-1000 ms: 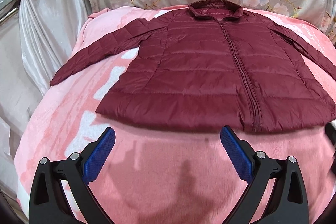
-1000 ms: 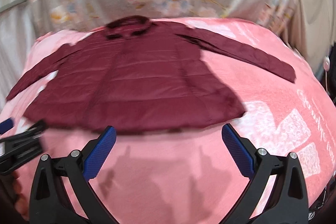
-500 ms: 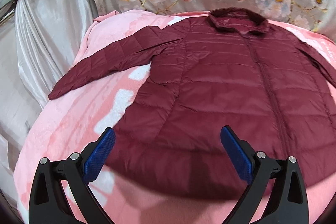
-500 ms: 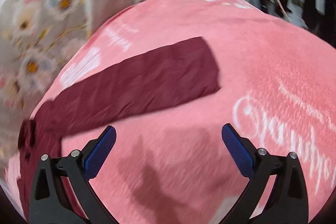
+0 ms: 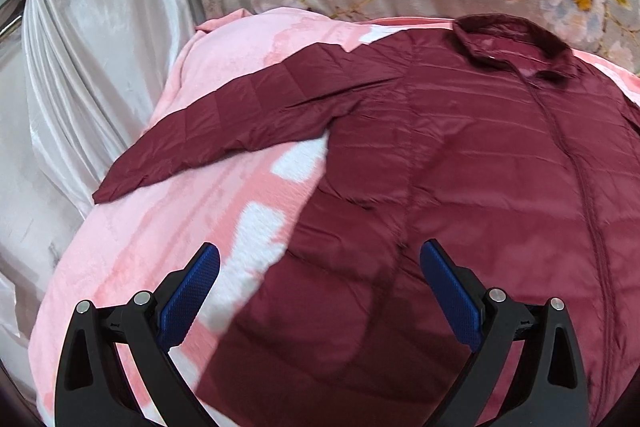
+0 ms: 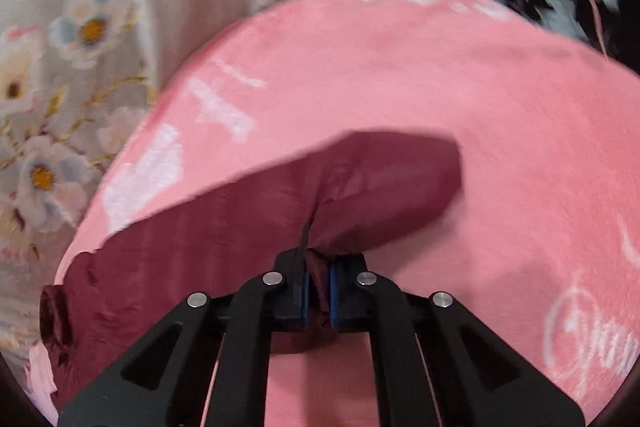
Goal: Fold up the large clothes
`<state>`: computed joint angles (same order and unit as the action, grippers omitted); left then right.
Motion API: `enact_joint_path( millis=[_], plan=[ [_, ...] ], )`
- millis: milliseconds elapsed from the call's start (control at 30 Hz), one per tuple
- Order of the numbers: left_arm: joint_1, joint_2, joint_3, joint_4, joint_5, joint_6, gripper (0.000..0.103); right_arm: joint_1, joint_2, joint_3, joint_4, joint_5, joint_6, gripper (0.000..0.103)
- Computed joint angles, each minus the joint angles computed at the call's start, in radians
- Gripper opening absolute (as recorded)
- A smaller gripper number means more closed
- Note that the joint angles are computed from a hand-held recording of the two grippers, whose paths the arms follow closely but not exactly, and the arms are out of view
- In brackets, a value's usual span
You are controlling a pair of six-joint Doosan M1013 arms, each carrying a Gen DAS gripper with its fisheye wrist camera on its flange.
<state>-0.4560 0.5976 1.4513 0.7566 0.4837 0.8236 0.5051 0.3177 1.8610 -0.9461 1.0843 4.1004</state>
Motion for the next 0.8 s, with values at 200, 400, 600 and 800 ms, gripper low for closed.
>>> enact_joint_path(
  millis=[200,400,600,800],
  plan=[
    [0.025,0.023,-0.04,-0.104,0.009,0.054,0.098,0.039,0.119,-0.284,-0.251,-0.118,-0.334,0.005],
    [0.036,0.028,-0.048,-0.148,-0.002,0.093,0.098,0.055,0.31,-0.591,-0.155,-0.418,-0.736,0.005],
    [0.062,0.036,-0.09,-0.463,-0.032,0.376,0.098,0.075,0.442,-0.778,0.086,-0.552,-1.092,0.028],
    [0.091,0.073,-0.19,-1.066,0.046,0.882,0.098,0.078,0.36,-0.629,-0.19,-0.552,-0.669,0.058]
  ],
)
